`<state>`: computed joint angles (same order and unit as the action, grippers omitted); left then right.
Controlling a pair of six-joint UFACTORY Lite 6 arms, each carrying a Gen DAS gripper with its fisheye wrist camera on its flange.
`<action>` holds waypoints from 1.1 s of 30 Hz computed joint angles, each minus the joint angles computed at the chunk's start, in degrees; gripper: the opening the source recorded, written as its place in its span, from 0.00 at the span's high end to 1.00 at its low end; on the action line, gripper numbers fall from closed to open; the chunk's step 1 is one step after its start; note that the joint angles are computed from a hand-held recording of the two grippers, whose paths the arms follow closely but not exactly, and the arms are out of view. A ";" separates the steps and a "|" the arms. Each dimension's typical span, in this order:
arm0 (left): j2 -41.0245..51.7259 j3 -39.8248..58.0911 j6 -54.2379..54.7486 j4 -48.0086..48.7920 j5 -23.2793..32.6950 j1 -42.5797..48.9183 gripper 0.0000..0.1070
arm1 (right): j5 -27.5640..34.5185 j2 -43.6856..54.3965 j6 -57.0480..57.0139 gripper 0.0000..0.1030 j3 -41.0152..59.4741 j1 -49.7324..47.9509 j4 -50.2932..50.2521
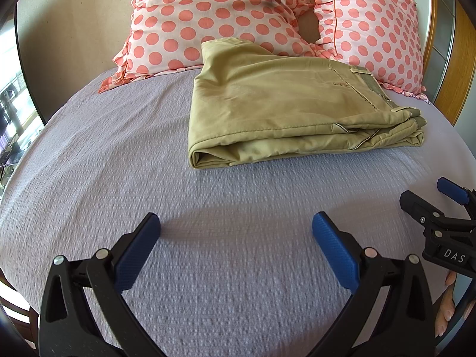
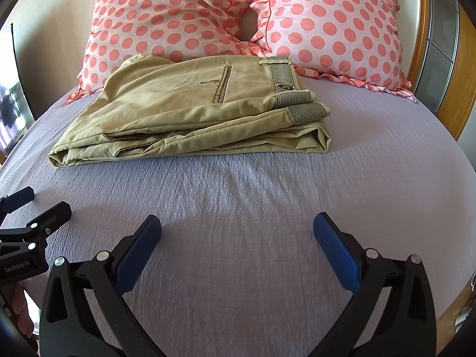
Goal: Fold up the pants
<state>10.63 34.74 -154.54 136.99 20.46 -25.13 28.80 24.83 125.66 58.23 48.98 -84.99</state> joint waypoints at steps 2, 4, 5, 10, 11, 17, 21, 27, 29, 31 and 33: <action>0.00 0.00 0.00 0.00 0.00 0.00 0.05 | 0.00 0.00 0.00 0.01 0.00 0.00 0.00; 0.02 0.01 0.00 -0.07 0.03 -0.05 0.05 | 0.02 0.04 0.00 0.01 0.04 0.02 0.03; -0.01 -0.02 -0.05 0.05 0.01 0.01 0.05 | 0.02 0.04 0.00 0.01 0.04 0.02 0.03; -0.01 -0.06 -0.20 0.26 0.02 0.06 0.05 | 0.04 0.06 0.00 0.01 0.07 0.03 0.02; -0.01 -0.06 -0.20 0.26 0.02 0.06 0.05 | 0.04 0.06 0.00 0.01 0.07 0.03 0.02; 0.24 0.22 0.44 -0.27 -0.12 0.16 0.05 | 0.08 0.12 0.06 0.01 0.11 0.04 0.02; 0.28 0.19 0.26 -0.09 -0.03 0.14 0.05 | 0.10 0.15 0.09 0.01 0.14 0.06 0.02; 0.56 1.53 3.21 -2.74 -1.94 0.76 0.05 | 0.12 0.19 0.16 0.01 0.15 0.07 -0.04; 0.69 1.92 4.11 -3.70 -2.35 0.81 0.05 | 0.12 0.19 0.16 0.01 0.15 0.07 -0.04; 0.70 1.92 4.55 -4.58 -2.27 0.48 0.05 | 0.12 0.19 0.16 0.01 0.15 0.07 -0.04; 0.69 1.86 4.72 -5.08 -2.10 0.18 0.05 | 0.15 0.21 0.20 0.01 0.17 0.08 -0.05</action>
